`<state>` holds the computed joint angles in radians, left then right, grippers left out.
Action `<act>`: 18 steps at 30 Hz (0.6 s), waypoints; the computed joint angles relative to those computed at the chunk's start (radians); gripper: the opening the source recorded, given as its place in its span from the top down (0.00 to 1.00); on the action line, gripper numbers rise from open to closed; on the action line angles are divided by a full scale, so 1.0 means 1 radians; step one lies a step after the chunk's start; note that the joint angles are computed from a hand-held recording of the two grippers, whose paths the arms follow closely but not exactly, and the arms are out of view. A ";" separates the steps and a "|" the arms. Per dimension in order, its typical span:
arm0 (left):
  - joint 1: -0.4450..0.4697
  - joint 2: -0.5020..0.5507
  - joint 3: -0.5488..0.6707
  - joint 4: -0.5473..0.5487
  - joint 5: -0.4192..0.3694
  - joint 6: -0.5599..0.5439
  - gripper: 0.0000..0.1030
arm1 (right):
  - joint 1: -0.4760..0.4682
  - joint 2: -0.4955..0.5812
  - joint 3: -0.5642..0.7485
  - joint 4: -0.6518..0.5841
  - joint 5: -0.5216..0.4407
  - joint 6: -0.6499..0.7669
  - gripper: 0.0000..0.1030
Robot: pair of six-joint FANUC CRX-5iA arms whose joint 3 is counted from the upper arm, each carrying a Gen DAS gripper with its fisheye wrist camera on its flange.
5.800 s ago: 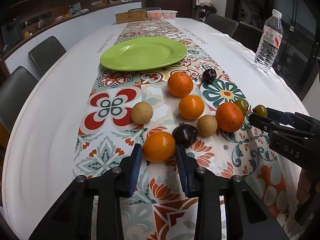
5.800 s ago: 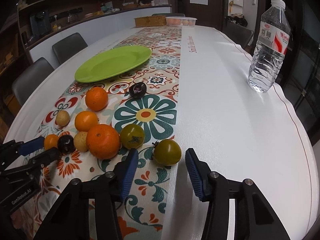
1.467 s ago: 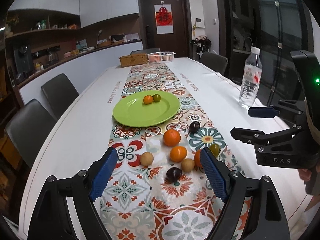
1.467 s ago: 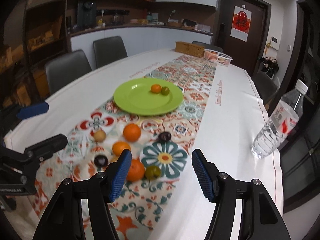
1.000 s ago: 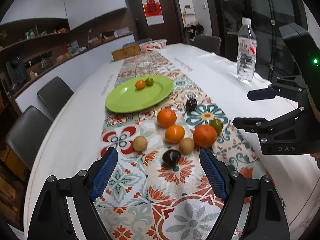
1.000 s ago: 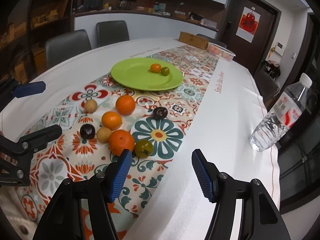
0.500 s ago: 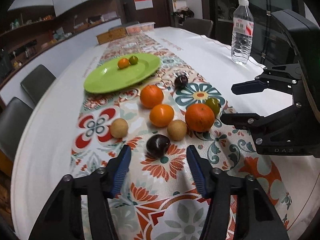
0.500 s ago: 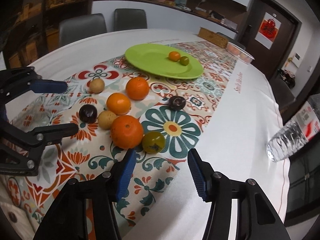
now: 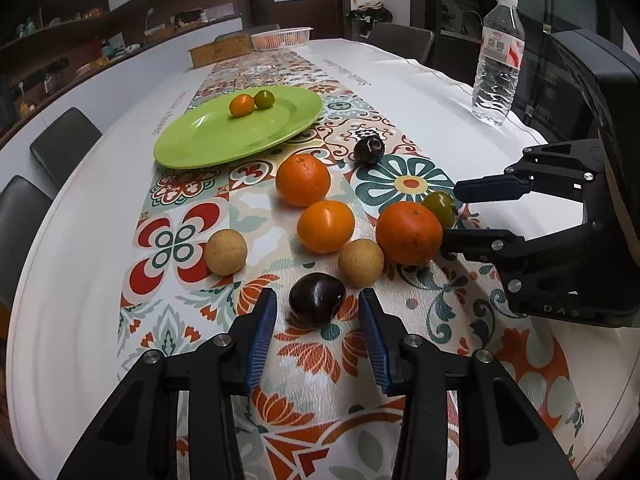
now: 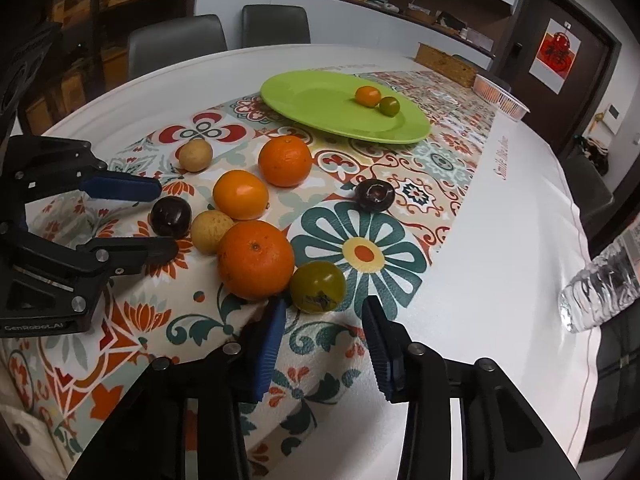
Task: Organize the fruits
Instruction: 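Grasp a dark plum with the left tool while the right tool grasps a green tomato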
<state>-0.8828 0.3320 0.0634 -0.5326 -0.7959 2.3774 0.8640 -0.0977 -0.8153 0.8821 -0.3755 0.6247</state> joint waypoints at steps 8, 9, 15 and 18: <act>0.027 0.004 -0.010 0.057 0.033 -0.022 0.68 | -0.019 0.007 0.007 -0.032 0.037 0.019 0.66; 0.027 0.003 -0.011 0.056 0.033 -0.019 0.69 | -0.018 0.007 0.010 -0.046 0.039 0.029 0.67; 0.035 -0.004 -0.022 0.069 0.041 -0.012 0.72 | -0.023 0.004 0.001 -0.017 0.049 -0.015 0.71; 0.033 -0.010 -0.026 0.072 0.049 -0.011 0.72 | -0.024 -0.003 -0.004 -0.018 0.053 -0.034 0.71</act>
